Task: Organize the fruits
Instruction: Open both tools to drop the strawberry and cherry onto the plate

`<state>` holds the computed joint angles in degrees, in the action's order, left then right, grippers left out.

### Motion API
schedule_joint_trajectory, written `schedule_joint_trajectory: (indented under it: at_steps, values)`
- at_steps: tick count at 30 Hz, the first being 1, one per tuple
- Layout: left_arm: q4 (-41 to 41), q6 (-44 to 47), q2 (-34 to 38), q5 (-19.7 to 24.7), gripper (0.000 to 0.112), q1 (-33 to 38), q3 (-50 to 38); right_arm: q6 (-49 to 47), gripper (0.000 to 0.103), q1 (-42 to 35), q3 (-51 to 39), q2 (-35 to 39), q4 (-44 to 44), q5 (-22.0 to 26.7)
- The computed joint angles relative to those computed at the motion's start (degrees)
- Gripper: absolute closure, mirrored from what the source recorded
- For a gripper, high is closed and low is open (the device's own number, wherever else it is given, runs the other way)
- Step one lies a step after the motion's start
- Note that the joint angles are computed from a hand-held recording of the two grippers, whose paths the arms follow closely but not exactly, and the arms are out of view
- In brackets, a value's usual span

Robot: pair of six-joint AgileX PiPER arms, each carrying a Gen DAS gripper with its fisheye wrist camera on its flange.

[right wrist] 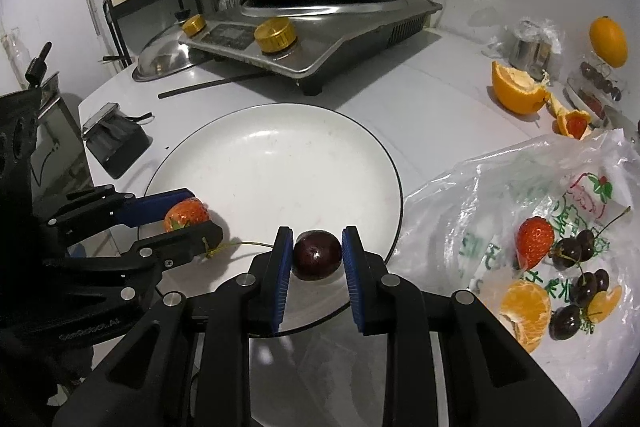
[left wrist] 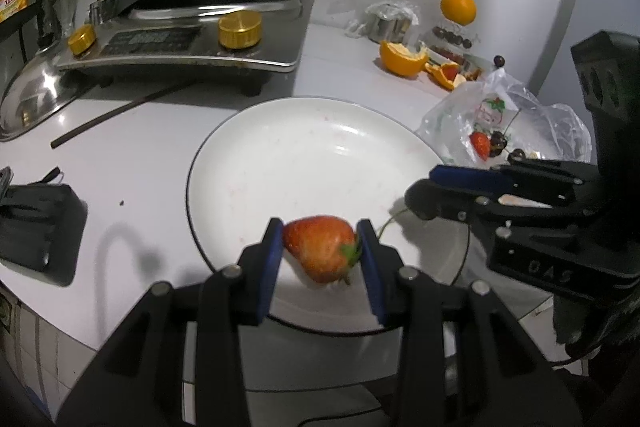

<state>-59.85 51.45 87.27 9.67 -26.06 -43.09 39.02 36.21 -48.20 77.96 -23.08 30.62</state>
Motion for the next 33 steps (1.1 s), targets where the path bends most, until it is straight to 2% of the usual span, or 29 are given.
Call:
schedule_joint_trajectory:
  at_steps: [2, 6, 9, 11, 14, 19, 28, 33]
  values:
    - [-0.04, 0.13, 0.11, 0.32, 0.073, 0.04, -0.19, -0.44, 0.076, -0.21, 0.05, 0.15, 0.46, 0.0]
    - [5.63, -5.83, 0.22, -0.08, 0.073, -0.7, -0.57, -1.05, 0.076, -0.59, 0.15, 0.14, 1.23, 0.12]
    - [13.43, -14.02, 0.3, -0.24, 0.073, -1.29, -1.08, -0.54, 0.073, -0.41, 0.29, -0.17, 0.73, 0.19]
    - [21.06, -21.93, 0.33, -0.41, 0.071, -1.85, -1.41, 0.21, 0.066, -0.07, 0.39, -0.59, -0.06, 0.43]
    - [24.52, -25.92, 0.04, -0.45, 0.059, -2.46, -1.46, 1.07, 0.064, 0.18, 0.73, -1.52, -0.95, 0.83]
    - [33.28, -34.78, -0.59, -0.68, 0.059, -3.69, -1.59, 3.05, 0.064, 0.43, 1.7, -4.42, -2.97, 1.89]
    - [56.21, -59.08, -1.88, -0.11, 0.059, -6.62, -2.19, 4.32, 0.064, 0.06, 3.7, -10.26, -4.67, 3.99]
    - [72.65, -76.3, -2.36, 1.76, 0.059, -9.06, -3.34, 3.81, 0.064, -1.33, 4.93, -14.07, -4.65, 5.04]
